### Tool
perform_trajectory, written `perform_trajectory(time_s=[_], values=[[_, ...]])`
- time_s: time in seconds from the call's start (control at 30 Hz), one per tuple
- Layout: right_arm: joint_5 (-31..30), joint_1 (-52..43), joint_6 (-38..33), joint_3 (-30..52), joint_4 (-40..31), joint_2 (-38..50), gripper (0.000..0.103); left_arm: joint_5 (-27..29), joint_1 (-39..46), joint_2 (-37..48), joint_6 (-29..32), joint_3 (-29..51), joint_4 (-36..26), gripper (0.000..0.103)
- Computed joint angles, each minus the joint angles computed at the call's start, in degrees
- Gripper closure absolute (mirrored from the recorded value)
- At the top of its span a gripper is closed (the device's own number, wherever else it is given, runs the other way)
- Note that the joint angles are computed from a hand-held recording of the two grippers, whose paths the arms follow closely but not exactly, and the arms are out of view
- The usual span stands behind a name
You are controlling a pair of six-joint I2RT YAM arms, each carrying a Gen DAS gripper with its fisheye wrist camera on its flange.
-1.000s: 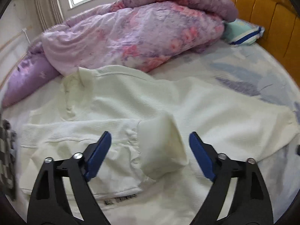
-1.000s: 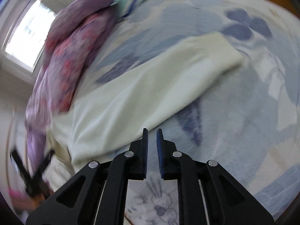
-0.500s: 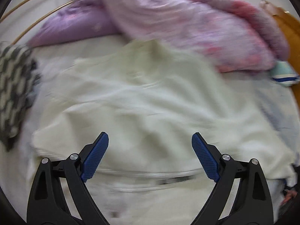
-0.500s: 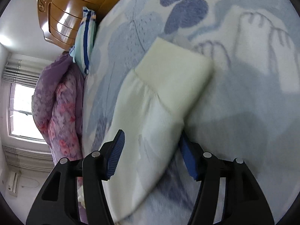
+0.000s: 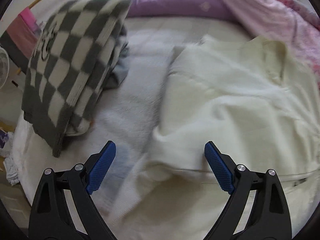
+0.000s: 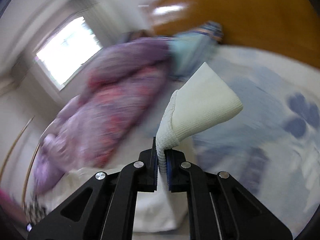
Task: Fold large clothes
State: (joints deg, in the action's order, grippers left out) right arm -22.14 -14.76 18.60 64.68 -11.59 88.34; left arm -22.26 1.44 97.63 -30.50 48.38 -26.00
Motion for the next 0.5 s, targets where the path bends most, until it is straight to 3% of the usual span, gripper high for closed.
perform_trajectory(time_s=[0.17, 0.33, 0.5], values=[[6.39, 22.38, 2.75, 6.41, -0.70, -0.30, 0.097, 8.96, 5.73, 5.10, 3.95, -0.70, 0.87, 0.013], [15.21, 45.54, 4.59, 19.29, -1.37, 11.77, 0.097, 13.22, 7.87, -7.39, 8.64, -5.99, 0.25, 0.013], [17.15, 60.63, 6.26, 37.61, -7.35, 30.61, 0.093, 14.32, 10.89, -19.88, 12.43, -9.65, -5.41, 0.013]])
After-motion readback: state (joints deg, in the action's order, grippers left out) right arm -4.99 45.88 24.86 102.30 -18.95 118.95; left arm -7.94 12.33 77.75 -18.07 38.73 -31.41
